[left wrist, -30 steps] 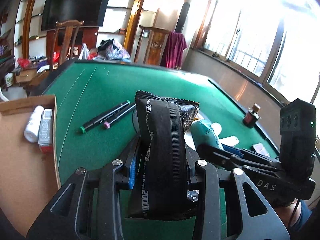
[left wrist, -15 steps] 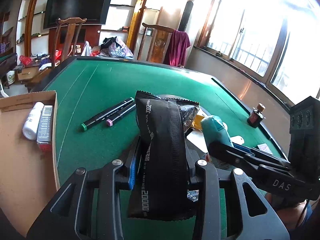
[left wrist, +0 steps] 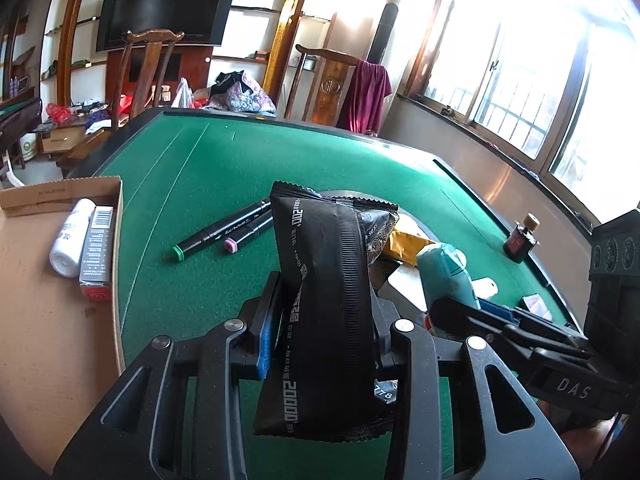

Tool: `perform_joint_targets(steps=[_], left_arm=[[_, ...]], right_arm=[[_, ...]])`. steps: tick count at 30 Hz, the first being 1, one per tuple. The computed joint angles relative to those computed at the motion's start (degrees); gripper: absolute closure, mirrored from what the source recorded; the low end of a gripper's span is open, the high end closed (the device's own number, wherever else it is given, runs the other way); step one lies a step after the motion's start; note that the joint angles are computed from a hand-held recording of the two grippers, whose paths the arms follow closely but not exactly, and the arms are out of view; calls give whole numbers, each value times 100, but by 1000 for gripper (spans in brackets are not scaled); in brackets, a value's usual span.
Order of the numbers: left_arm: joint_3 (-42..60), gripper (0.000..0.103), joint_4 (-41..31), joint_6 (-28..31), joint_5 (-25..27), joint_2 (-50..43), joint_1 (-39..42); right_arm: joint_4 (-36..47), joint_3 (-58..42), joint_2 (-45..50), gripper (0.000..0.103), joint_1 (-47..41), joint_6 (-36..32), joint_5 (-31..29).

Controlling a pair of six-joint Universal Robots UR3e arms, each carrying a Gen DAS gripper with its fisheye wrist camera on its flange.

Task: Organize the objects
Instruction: 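Carry the black pouch with the left tool while the right tool carries the tissue pack into the box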

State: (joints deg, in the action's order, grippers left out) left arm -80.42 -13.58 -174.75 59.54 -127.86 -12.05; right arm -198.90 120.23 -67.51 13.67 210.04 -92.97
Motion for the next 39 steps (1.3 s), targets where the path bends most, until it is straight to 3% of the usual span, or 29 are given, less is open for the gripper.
perform_joint_targets(steps=[17, 26, 34, 37, 39], left_arm=[[242, 69, -199, -119, 9, -117, 27], [-46, 69, 37, -174, 17, 109, 72], [-960, 69, 212, -444, -811, 1108, 749], [-1172, 69, -300, -151, -1174, 1678, 1295], [-1011, 69, -1016, 175, -1430, 1915, 1720]], right_arm=[[201, -101, 105, 62, -25, -84, 17], [165, -95, 92, 62, -31, -155, -15], [414, -376, 54, 62, 129, -98, -76], [792, -819, 82, 62, 369, -101, -126], [1215, -1354, 185, 62, 472, -99, 122]])
